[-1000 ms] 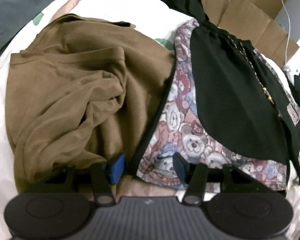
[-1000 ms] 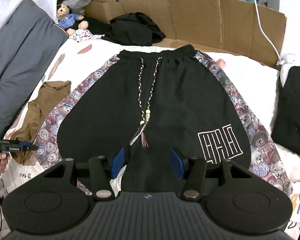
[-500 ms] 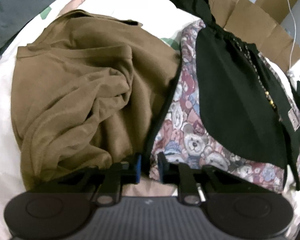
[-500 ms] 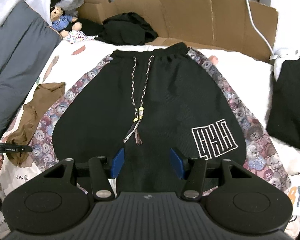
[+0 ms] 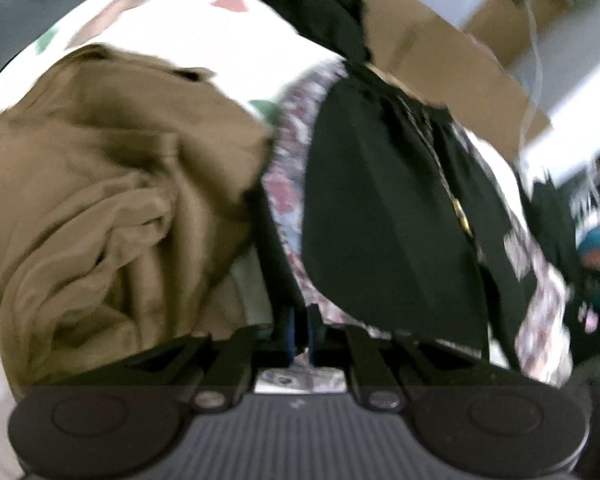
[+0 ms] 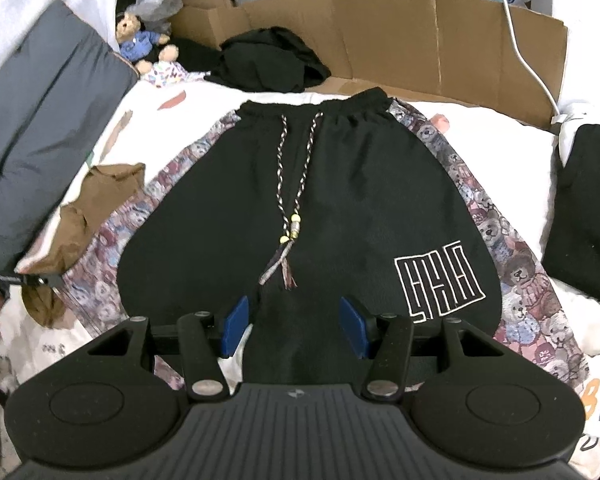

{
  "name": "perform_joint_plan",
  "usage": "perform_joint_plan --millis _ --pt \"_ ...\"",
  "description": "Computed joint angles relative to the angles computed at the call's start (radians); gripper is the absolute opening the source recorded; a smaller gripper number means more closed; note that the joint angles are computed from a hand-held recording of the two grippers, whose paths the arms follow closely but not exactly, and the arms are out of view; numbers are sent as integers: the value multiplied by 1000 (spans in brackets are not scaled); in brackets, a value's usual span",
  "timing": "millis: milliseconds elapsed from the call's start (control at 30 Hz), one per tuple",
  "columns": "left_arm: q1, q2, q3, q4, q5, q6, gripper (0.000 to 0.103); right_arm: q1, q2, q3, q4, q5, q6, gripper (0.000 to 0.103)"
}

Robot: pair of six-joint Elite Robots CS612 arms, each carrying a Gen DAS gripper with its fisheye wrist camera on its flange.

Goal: Fold clothes
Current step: 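Grasp the black pants leg edge with the left gripper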

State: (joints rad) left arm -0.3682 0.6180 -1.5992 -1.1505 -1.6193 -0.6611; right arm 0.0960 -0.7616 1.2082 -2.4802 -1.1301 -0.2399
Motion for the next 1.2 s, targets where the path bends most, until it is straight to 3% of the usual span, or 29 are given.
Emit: perform_joint_plan --millis 67,467,600,867,1200 --pt "-1 -14 24 -14 -31 18 6 0 2 -2 0 0 -2 56" --pt "-15 -52 80 -74 -13 5 6 5 -4 15 -33 41 -40 56" --pt "-18 -68 95 -89 -23 36 5 10 -1 10 -27 67 -58 56" --pt "-18 -100 163 -181 -91 58 5 26 4 -3 9 140 -116 56" --pt "-29 -146 279 -288 -162 88 5 75 20 -50 73 198 -210 56"
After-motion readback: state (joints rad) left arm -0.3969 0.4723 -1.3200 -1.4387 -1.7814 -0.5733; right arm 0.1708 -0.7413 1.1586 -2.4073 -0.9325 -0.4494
